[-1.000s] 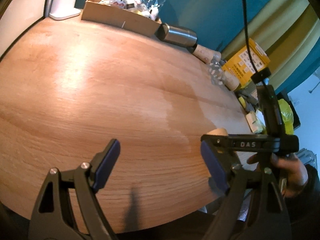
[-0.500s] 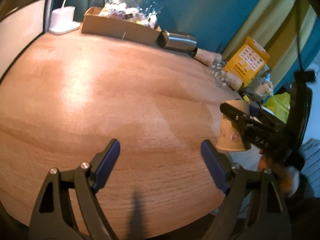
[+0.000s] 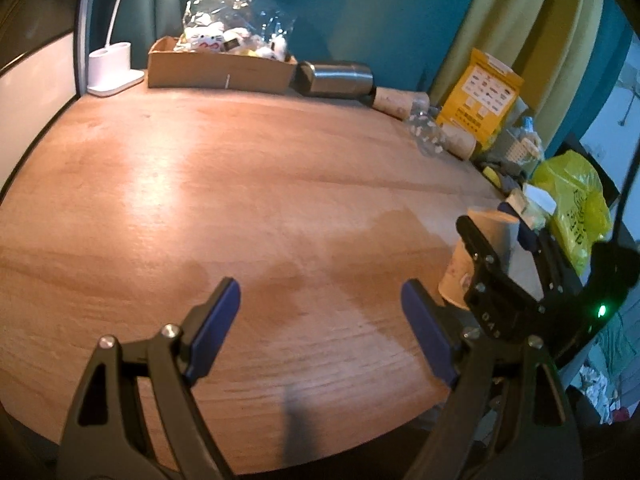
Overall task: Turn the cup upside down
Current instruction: 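Turn the cup opening-up and lower it onto the table with the right gripper, then open the right gripper and pull it back from the standing cup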
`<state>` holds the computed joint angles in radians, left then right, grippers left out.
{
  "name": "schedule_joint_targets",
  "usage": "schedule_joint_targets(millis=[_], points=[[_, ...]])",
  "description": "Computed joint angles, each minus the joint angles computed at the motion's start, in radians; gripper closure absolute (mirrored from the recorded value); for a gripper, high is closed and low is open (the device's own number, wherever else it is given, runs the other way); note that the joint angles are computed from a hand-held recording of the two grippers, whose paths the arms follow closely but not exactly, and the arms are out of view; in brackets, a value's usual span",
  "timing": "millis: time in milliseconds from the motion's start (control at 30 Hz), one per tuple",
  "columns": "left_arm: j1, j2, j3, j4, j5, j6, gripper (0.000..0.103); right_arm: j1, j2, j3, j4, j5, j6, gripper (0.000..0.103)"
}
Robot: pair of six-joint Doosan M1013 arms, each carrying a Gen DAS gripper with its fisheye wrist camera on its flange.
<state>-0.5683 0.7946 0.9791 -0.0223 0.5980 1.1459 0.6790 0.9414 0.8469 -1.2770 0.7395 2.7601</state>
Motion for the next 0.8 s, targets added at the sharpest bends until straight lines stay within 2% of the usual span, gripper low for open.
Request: schedule_joint_targets(millis=[167,300,600,667,800], points=[[-0.014,-0.011,0.029,0.055,-0.038,-0.028,0.019,0.014,-0.032,0.087,-0.144,0.005,0.162,0.042],[-0.019,-0.02,0.057,0.074,-0.064,-0.054,0.019,0.023,-0.053,0.139,-0.196,0.007,0.24,0.041],[-0.031,-0.035,0.09,0.154,-0.107,-0.119,0.019,0.024,-0.069,0.16,-0.146,-0.018,0.244,0.04],[-0.033,-0.038,0.094,0.171,-0.114,-0.135,0.019,0.021,-0.076,0.162,-0.1,-0.042,0.218,0.032],[-0.043,-0.047,0.103,0.226,-0.127,-0.178,0.019,0.016,-0.099,0.168,-0.025,-0.069,0.216,0.027]])
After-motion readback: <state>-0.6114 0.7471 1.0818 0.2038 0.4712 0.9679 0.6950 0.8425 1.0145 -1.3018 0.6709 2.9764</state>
